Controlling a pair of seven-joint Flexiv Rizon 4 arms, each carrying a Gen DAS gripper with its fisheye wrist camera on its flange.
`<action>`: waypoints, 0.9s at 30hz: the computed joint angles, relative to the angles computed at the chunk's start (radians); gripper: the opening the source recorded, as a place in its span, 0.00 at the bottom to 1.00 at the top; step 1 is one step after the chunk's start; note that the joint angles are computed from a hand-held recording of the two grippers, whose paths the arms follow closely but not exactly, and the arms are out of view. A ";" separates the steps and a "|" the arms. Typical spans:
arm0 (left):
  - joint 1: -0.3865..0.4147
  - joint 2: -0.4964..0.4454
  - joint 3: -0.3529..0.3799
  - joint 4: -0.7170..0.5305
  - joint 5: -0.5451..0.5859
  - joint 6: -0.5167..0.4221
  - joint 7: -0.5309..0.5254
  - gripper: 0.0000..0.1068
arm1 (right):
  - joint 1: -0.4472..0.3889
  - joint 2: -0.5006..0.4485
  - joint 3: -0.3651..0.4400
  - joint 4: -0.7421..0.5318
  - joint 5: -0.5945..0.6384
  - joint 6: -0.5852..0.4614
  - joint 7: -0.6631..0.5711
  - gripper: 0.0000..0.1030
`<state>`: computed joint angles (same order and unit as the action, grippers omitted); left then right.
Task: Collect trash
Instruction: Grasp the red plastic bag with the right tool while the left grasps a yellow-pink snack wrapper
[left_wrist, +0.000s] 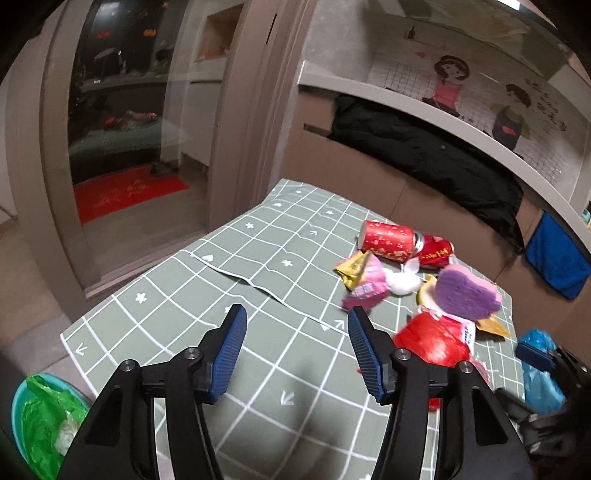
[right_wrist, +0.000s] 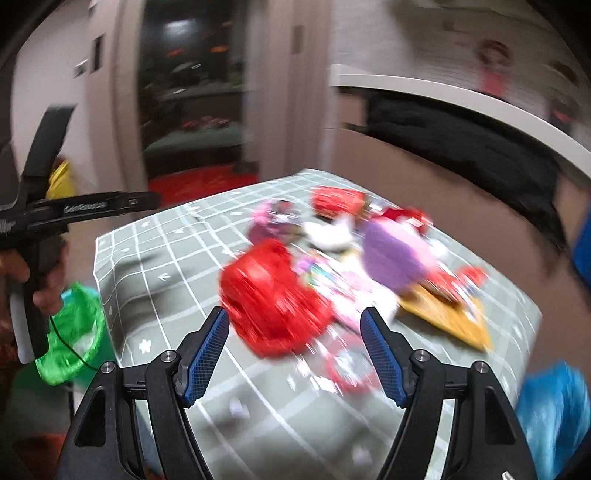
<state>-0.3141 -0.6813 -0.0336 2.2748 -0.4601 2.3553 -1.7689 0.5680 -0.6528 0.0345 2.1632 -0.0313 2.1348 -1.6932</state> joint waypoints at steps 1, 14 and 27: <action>0.021 -0.006 -0.006 -0.013 0.023 -0.011 -0.003 0.54 | 0.039 -0.023 -0.029 -0.033 0.007 -0.010 -0.024 0.67; 0.148 -0.099 -0.080 -0.252 0.237 -0.198 0.005 0.54 | -0.177 -0.082 0.139 -0.189 -0.206 -0.242 0.086 0.44; 0.005 -0.214 0.048 -0.535 0.101 -0.521 0.057 0.25 | -0.080 0.083 -0.071 0.026 0.035 -0.066 0.107 0.44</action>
<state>-0.3088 -0.8948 0.0141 1.7399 -0.3592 1.8344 -1.7123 0.4884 -0.5693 -0.0370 2.1891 0.0032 2.0692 -1.5862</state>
